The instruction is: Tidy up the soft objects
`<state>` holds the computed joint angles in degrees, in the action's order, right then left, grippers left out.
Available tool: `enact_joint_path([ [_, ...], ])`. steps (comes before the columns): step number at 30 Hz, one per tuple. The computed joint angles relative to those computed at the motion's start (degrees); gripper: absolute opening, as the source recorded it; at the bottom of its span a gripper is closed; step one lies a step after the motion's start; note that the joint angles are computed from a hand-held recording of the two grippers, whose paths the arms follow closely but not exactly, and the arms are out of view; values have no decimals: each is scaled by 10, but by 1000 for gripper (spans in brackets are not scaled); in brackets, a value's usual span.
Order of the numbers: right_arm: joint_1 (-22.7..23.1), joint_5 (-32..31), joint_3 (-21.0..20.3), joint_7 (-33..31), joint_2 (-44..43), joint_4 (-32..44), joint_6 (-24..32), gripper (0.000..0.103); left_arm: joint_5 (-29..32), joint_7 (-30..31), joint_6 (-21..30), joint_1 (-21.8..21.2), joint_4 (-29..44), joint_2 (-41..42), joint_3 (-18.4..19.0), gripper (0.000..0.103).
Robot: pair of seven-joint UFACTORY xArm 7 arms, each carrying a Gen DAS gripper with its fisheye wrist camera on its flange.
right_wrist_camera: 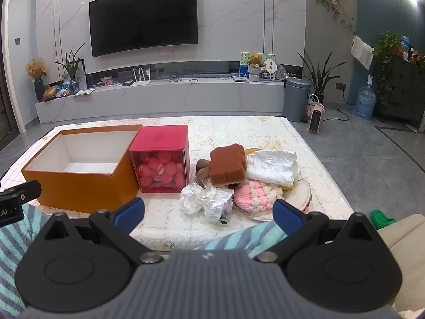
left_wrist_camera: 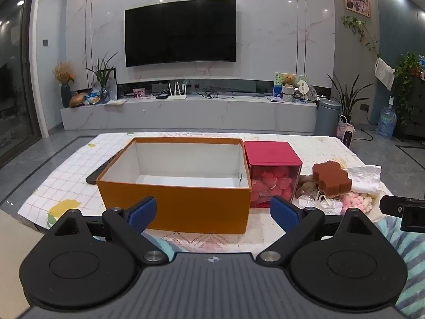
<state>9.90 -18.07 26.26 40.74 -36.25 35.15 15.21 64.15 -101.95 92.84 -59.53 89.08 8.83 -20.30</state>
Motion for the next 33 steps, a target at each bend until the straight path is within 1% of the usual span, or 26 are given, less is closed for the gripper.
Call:
enact_joint_path([
  [2, 1, 0, -1, 0, -2, 0, 0, 101, -14, 6, -13, 5, 2, -2, 1, 103],
  [3, 1, -1, -1, 0, -2, -1, -1, 101, -16, 2, -25, 10, -11, -9, 3, 103],
  [5, -2, -2, 2, 2, -3, -2, -5, 101, -4, 1, -15, 8, -7, -2, 0, 103],
  [9, -2, -2, 3, 1, 8, 2, -6, 101, 1, -10, -26, 7, -9, -7, -1, 103],
  [10, -6, 1, 9, 1, 12, 9, -4, 101, 1, -12, -25, 7, -9, -7, -2, 103],
  [11, 5, 0, 2, 5, -8, -2, -1, 101, 1, -12, -23, 7, -7, -6, -2, 103],
  [14, 4, 1, 4, 9, -18, -8, -4, 101, 1, -16, -16, 5, -5, -5, -2, 103],
  [17, 1, 0, -1, 0, -3, -3, -10, 101, 0, -21, -39, 11, -18, -16, -3, 103],
  [18, 1, 0, 0, 0, -3, -3, -11, 101, -1, -21, -48, 14, -24, -20, -4, 101],
  [19, 2, 2, -2, -2, -3, -2, -8, 101, 1, -20, -54, 16, -27, -22, -6, 94],
  [21, 3, 3, -1, -2, -3, -3, -9, 101, 0, -18, -60, 20, -28, -21, -8, 85],
  [24, 4, 4, -3, -5, 0, -1, -7, 101, -3, -27, -79, 26, -38, -28, -10, 84],
  [29, 3, 4, -1, -3, -4, -6, -9, 101, -8, -37, -75, 31, -37, -28, -14, 84],
  [33, 3, 4, -1, -3, -2, -6, -9, 101, -14, -49, -87, 36, -46, -37, -15, 84],
])
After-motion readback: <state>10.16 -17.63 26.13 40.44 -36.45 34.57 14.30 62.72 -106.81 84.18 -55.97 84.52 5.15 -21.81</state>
